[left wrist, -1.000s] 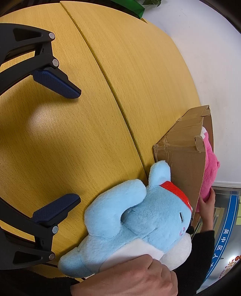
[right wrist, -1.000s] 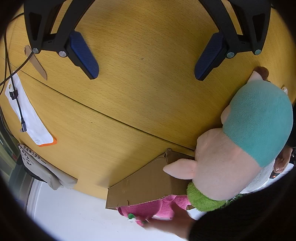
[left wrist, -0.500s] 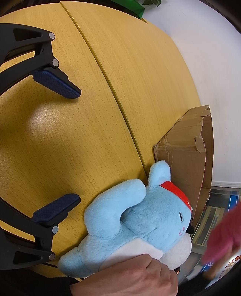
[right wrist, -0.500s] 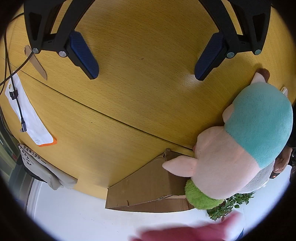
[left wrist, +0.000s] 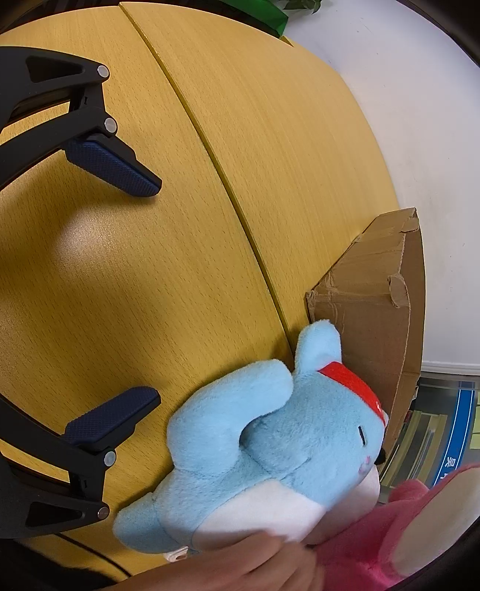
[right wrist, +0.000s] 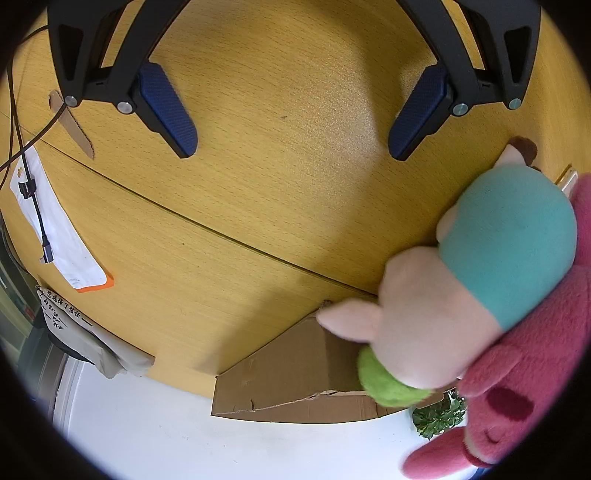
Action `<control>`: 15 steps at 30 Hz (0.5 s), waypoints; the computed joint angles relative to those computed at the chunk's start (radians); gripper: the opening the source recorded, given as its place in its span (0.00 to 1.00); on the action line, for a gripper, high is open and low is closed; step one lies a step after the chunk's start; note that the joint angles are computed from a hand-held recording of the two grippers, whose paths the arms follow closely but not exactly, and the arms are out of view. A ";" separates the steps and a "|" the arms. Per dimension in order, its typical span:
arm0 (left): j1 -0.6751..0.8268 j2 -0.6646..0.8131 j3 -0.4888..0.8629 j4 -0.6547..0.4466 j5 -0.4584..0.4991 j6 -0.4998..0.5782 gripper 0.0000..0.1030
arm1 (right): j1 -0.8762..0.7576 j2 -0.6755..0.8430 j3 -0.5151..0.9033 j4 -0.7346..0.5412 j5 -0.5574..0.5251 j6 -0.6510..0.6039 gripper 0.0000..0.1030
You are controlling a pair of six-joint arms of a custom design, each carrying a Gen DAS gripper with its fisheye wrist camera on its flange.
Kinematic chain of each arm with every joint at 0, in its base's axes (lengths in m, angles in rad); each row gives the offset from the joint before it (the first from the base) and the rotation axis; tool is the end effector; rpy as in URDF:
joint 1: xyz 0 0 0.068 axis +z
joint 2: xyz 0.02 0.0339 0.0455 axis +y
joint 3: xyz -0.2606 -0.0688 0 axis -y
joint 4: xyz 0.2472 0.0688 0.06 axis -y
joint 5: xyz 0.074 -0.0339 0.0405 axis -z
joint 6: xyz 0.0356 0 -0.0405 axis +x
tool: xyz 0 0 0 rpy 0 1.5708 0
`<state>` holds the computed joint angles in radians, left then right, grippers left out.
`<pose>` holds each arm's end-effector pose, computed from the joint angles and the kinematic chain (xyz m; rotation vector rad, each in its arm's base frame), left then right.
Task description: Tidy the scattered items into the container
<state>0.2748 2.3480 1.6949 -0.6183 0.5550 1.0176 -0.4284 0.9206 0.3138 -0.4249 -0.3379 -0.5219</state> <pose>0.4539 0.1085 0.0971 1.0287 2.3390 -0.3487 0.1457 -0.0536 0.1369 -0.2357 2.5044 0.0636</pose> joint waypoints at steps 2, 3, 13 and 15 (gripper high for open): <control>0.001 0.002 0.004 -0.003 0.001 0.002 1.00 | -0.001 0.000 0.000 0.000 0.000 -0.001 1.00; 0.001 0.001 0.003 -0.003 0.001 0.002 1.00 | -0.001 0.000 0.000 0.000 -0.001 -0.001 1.00; 0.001 0.004 0.008 -0.007 0.002 0.006 1.00 | -0.001 0.000 0.000 0.000 -0.001 -0.002 1.00; 0.001 0.003 0.006 -0.006 0.002 0.006 1.00 | -0.001 0.000 0.000 0.000 -0.001 -0.002 1.00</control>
<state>0.2758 2.3510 1.7009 -0.6243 0.5569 1.0236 -0.4296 0.9203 0.3137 -0.4254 -0.3389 -0.5234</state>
